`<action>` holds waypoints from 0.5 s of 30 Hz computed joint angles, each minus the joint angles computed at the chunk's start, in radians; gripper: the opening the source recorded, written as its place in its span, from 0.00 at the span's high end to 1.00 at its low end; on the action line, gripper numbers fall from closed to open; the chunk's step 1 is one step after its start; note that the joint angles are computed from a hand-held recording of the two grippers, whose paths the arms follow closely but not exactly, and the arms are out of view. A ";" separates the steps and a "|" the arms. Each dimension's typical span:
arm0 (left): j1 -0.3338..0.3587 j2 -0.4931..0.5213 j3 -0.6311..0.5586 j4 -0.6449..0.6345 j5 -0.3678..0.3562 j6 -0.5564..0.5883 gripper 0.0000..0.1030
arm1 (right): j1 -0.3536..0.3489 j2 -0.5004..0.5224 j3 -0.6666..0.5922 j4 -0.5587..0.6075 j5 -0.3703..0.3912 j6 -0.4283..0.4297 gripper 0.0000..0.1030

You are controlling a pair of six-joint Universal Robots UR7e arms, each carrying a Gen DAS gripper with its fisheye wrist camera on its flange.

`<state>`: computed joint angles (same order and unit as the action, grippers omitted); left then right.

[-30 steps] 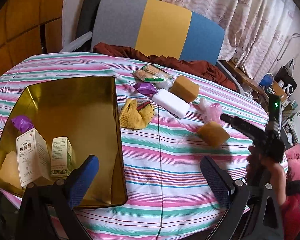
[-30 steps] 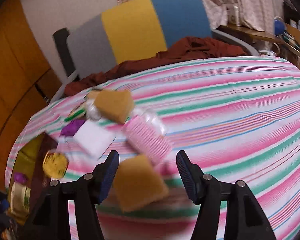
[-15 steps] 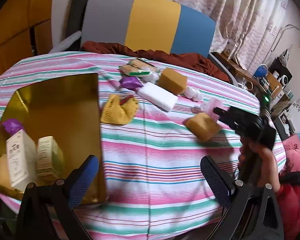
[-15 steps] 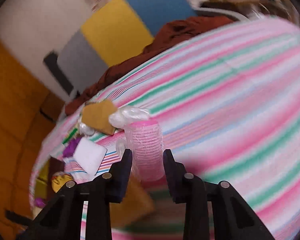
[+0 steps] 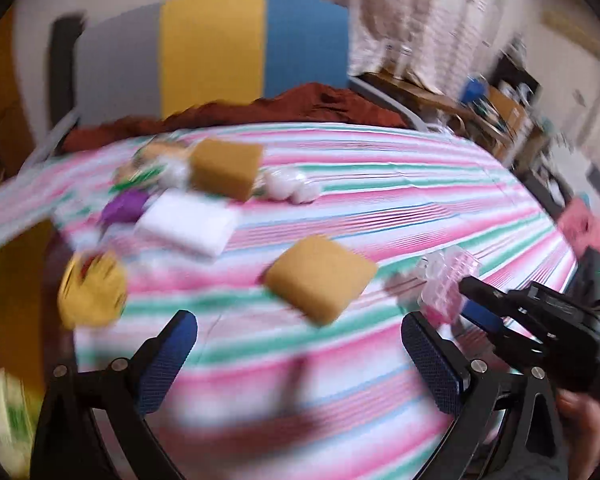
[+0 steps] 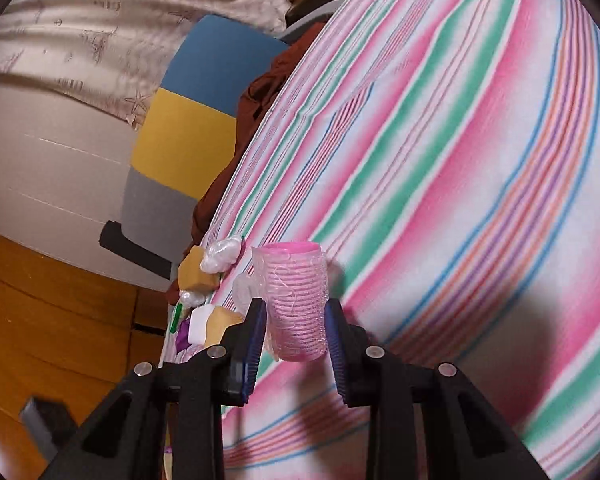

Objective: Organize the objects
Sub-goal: 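Reach across the table and grasp the pink hair roller with the right tool, then grasp and lift the orange sponge with the left tool while the right holds the roller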

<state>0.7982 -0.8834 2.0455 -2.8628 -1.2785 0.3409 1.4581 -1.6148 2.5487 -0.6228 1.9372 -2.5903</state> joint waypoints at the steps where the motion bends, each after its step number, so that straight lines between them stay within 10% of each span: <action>1: -0.010 0.030 -0.015 -0.011 0.029 0.027 0.00 | 0.017 0.006 -0.007 0.008 0.019 0.000 0.72; 10: 0.016 0.162 -0.144 0.042 0.022 0.043 0.00 | -0.005 0.001 -0.017 0.026 0.008 0.019 0.72; 15: 0.046 0.167 -0.151 0.067 -0.074 0.016 0.18 | 0.082 0.060 -0.095 0.095 0.180 0.001 0.69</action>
<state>0.8438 -0.7161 1.8947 -2.7960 -1.3526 0.3566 1.5399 -1.5548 2.4538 -0.5280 2.1169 -2.5890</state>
